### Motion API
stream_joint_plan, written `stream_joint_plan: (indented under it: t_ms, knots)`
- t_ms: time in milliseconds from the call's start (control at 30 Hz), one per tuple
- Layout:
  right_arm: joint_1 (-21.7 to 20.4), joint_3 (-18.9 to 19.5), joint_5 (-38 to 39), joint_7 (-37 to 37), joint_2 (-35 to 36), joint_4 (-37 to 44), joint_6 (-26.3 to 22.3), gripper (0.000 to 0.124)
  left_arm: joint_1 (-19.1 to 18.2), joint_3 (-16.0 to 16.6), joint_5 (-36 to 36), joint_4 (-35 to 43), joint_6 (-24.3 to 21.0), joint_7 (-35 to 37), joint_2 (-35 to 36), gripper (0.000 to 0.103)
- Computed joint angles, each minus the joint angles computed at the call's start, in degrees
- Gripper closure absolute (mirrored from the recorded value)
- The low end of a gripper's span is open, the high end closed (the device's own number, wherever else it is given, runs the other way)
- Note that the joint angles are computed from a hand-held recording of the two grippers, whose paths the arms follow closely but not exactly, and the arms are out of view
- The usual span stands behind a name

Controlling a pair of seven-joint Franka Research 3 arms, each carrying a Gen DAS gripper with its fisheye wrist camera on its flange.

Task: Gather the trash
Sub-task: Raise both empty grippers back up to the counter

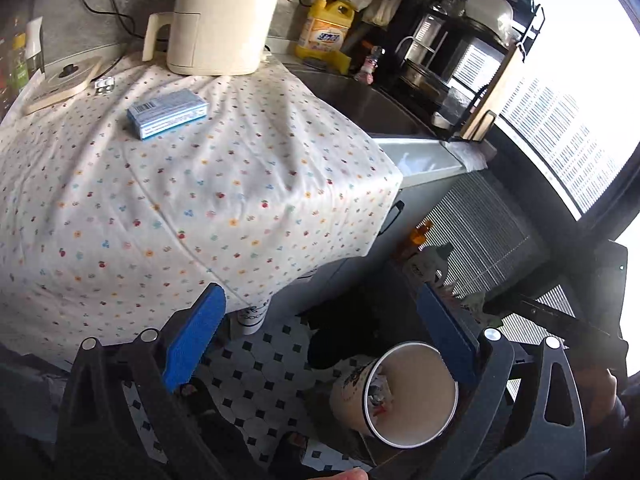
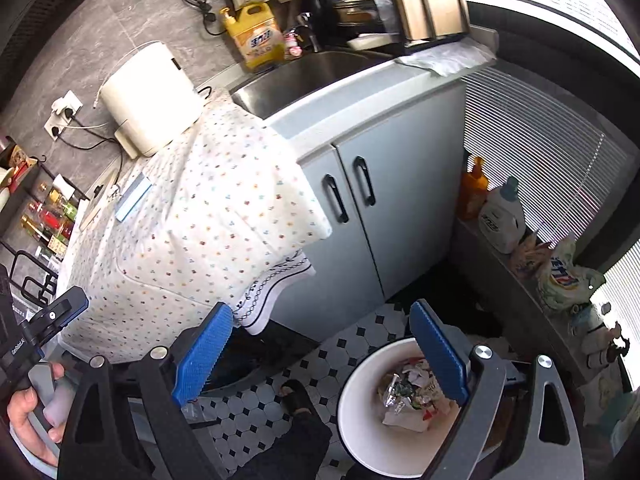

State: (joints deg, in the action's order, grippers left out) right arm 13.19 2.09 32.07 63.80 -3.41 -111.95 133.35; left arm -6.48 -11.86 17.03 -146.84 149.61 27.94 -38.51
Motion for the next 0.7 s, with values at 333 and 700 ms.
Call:
stream_joint_plan:
  t_ms: [333, 700]
  knots:
    - [6.3, 4.8, -1.5, 5.0, 9.0, 12.3, 1.2, 0.037, 6.1, 6.5, 2.1, -4.8, -0.9, 5.4, -8.1, 0.008]
    - [13.2, 6.4, -12.5, 15.8, 21.0, 28.6, 0.8, 0.031, 9.5, 17.6, -2.9, -1.9, 8.8, 24.8, -0.6, 0.008]
